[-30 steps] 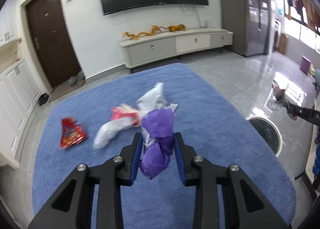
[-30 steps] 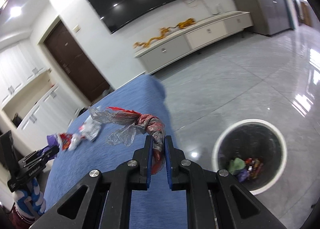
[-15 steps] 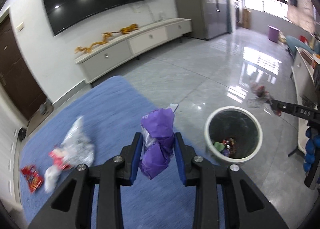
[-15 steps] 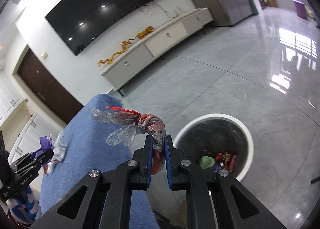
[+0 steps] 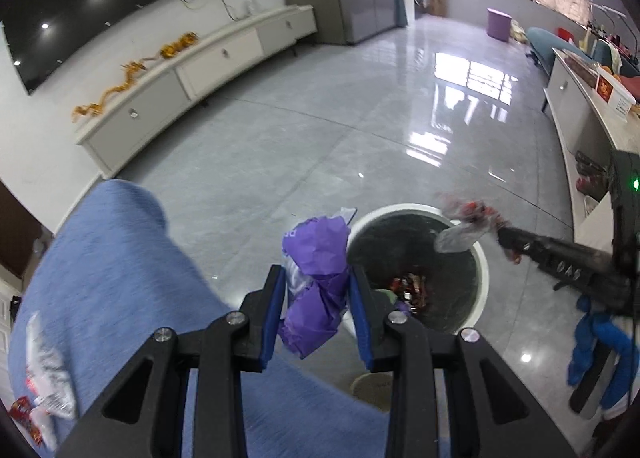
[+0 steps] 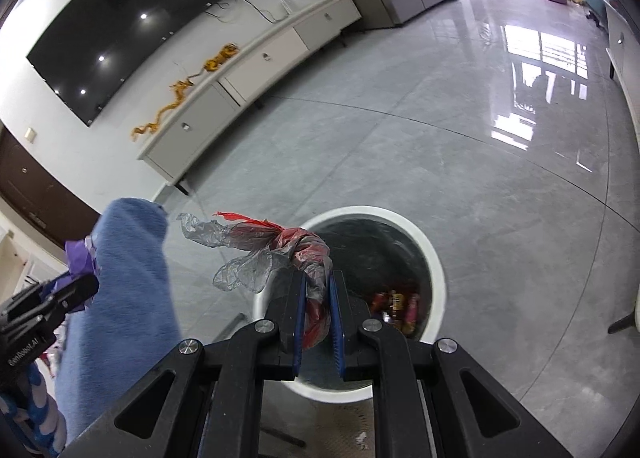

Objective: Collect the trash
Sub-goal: 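Open both tools over the bin to drop the purple bag and clear wrapper, then move both tools back over the white bags on the rug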

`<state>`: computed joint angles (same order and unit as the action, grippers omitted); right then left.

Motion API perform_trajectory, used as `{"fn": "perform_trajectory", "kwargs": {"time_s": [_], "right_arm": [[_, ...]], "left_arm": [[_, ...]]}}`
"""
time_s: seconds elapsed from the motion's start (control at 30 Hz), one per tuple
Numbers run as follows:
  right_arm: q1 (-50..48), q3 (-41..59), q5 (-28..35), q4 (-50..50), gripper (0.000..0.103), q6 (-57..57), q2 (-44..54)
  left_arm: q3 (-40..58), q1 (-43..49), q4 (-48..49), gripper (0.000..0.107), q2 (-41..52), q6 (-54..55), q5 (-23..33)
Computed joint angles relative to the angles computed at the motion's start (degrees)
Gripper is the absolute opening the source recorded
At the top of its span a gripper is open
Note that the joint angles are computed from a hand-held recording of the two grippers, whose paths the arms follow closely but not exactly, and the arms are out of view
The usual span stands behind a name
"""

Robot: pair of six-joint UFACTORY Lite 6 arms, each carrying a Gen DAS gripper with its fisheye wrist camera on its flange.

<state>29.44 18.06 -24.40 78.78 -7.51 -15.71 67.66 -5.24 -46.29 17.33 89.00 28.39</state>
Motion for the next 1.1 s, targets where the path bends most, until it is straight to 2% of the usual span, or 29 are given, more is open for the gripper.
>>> {"fn": "perform_trajectory", "kwargs": {"time_s": [0.1,0.27,0.3,0.37,0.4,0.47,0.53,0.67,0.8,0.93,1.0,1.1], "right_arm": [[-3.23,0.16,1.47,-7.33,0.012,5.87,3.29],[-8.07,0.72,2.84,-17.9,0.013,14.84,8.38],[-9.17,0.67,2.93,-20.94,0.016,17.43,9.4],[-10.52,0.77,3.19,-23.86,0.028,19.88,10.61],[-10.81,0.43,2.88,-25.38,0.035,21.55,10.94],[-10.87,0.04,2.35,-26.67,0.041,23.37,11.56],[-10.85,-0.59,2.19,-27.0,0.044,24.32,11.53],[-8.85,-2.07,2.18,-20.98,0.045,20.54,9.02],[-5.34,-2.78,1.68,-5.79,0.046,6.92,4.01],[0.3,-1.21,-2.26,13.69,0.05,-10.91,-1.05],[3.01,0.12,-4.87,19.97,0.052,-16.79,-2.96],[7.5,2.25,-9.45,26.6,0.056,-22.87,-5.38]], "left_arm": [[3.67,-4.59,5.74,0.031,4.05,-9.21,0.7],[13.21,-8.72,10.71,0.031,11.88,-19.38,7.1],[14.95,-9.0,10.92,0.031,13.4,-20.82,8.32],[17.46,-9.47,11.09,0.032,15.64,-23.05,9.96],[19.25,-9.68,11.38,0.034,17.1,-24.61,10.89],[21.55,-9.96,10.66,0.054,19.15,-26.35,11.74],[22.82,-9.52,9.6,0.056,19.93,-26.53,12.65],[20.72,-8.82,8.72,0.056,17.59,-25.73,12.11],[15.61,-6.56,4.67,0.056,12.15,-21.14,10.5],[8.48,-1.48,-4.56,0.056,4.28,-10.41,8.97],[5.66,1.59,-9.18,0.056,0.62,-5.12,10.22],[3.83,7.11,-12.94,0.056,-3.23,-0.47,15.41]]}}
